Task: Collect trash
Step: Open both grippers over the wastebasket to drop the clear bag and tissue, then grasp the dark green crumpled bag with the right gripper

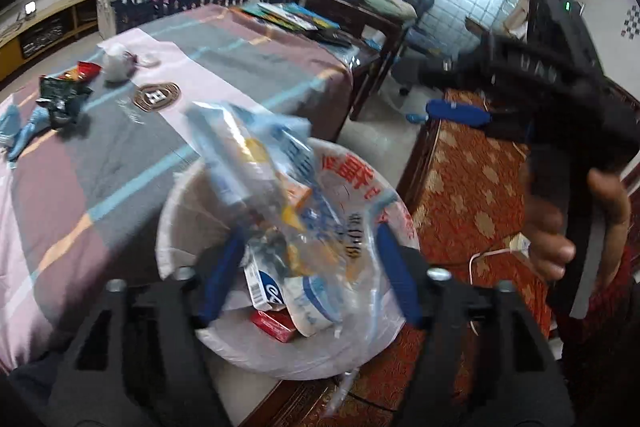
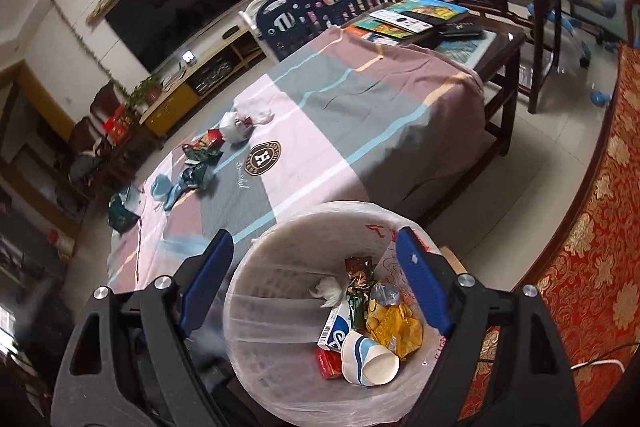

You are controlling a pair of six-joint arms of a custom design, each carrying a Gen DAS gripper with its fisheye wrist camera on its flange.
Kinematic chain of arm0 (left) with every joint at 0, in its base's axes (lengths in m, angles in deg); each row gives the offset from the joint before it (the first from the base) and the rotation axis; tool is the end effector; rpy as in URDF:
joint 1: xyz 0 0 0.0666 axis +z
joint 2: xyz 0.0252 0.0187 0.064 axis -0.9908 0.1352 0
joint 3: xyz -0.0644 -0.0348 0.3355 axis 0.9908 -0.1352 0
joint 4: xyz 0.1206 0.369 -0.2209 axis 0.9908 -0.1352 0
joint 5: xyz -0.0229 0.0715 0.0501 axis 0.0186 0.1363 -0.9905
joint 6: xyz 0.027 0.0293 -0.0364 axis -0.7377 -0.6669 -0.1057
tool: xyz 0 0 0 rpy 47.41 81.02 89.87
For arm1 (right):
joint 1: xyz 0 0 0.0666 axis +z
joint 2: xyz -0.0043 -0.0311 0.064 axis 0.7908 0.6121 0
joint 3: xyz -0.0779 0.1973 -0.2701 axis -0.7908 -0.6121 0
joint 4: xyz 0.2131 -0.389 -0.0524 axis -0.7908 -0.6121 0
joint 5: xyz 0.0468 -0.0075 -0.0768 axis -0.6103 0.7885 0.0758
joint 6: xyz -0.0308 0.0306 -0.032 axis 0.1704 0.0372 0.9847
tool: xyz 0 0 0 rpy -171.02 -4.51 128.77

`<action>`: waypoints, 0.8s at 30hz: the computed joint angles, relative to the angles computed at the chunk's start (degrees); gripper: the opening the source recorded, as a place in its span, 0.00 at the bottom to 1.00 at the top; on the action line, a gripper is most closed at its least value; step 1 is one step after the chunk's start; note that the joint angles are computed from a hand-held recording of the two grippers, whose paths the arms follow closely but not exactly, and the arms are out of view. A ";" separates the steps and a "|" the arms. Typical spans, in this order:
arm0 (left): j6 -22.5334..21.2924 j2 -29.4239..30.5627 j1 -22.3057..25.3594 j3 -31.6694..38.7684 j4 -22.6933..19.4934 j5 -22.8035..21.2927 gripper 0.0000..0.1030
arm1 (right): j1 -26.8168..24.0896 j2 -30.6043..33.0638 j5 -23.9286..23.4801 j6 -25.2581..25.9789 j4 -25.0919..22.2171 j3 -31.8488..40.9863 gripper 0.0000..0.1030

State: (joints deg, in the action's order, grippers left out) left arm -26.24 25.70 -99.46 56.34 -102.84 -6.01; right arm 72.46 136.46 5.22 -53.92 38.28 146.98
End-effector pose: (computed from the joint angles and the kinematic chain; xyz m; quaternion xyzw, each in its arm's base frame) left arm 0.5808 -0.2015 0.3628 0.4169 0.8369 -0.2630 0.2380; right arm 0.4721 0.1639 0.4176 0.3035 0.8682 0.1310 0.3701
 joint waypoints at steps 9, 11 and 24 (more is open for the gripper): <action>11.58 -0.27 2.25 -4.71 14.85 -18.74 0.87 | 0.27 3.13 -2.79 -1.56 -1.11 0.77 0.81; 17.02 0.32 4.57 -4.41 18.88 -21.30 0.87 | 0.83 5.11 -3.37 -0.97 -1.58 2.23 0.81; 37.60 13.63 16.05 10.16 22.42 -29.89 0.91 | 2.52 40.16 -6.35 19.53 -6.38 41.78 0.81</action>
